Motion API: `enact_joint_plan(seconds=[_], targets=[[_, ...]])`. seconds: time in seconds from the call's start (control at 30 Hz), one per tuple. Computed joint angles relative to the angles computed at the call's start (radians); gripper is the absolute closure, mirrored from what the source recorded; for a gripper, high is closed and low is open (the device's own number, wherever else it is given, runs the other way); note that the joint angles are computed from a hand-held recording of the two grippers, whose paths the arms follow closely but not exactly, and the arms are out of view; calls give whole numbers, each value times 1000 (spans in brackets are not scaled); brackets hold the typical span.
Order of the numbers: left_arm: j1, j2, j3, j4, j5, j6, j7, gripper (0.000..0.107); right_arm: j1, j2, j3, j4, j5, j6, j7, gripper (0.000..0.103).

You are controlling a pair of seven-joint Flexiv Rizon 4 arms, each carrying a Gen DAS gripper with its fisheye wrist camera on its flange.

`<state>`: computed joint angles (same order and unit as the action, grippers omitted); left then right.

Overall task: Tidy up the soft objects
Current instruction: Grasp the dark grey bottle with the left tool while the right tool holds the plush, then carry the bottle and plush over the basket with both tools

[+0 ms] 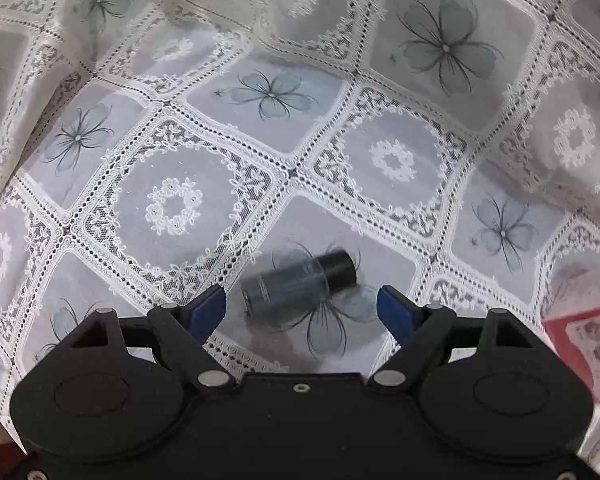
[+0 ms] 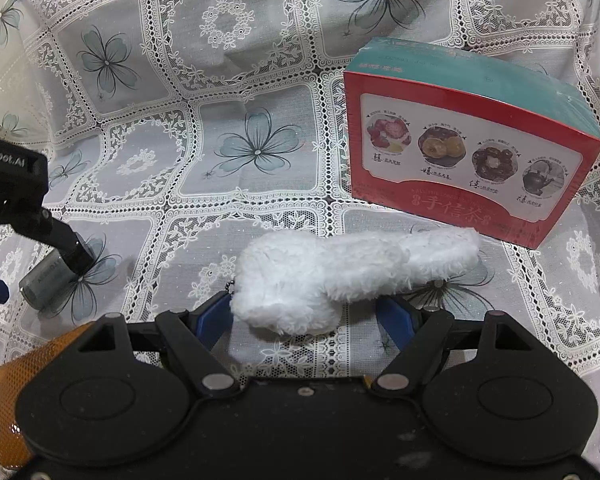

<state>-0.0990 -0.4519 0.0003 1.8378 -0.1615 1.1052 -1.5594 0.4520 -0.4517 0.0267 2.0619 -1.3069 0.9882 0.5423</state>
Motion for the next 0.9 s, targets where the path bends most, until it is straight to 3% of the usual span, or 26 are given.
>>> enact_joint_plan(seconds=[0.2,0.57,0.67,0.73,0.9], targets=[[-19,-17,21,-17,5,-14,-105,27,-2,2,0,2,-8,5,8,25],[-38,-54,41,-53,69,-10,-176,27,5,-6,3,-10,21,-11,-28,25],[-21,-61,23,-56,60,-20,-148,29,8,-9,0,-13,22,-8,-32,24],[3,-59,-6,-42,31,-10,-102,38,8,-10,-3,-13,20,-4,-31,24],[27,-47,-37,-24,10,-4,35,38,7,-10,-6,-11,14,3,-25,24]])
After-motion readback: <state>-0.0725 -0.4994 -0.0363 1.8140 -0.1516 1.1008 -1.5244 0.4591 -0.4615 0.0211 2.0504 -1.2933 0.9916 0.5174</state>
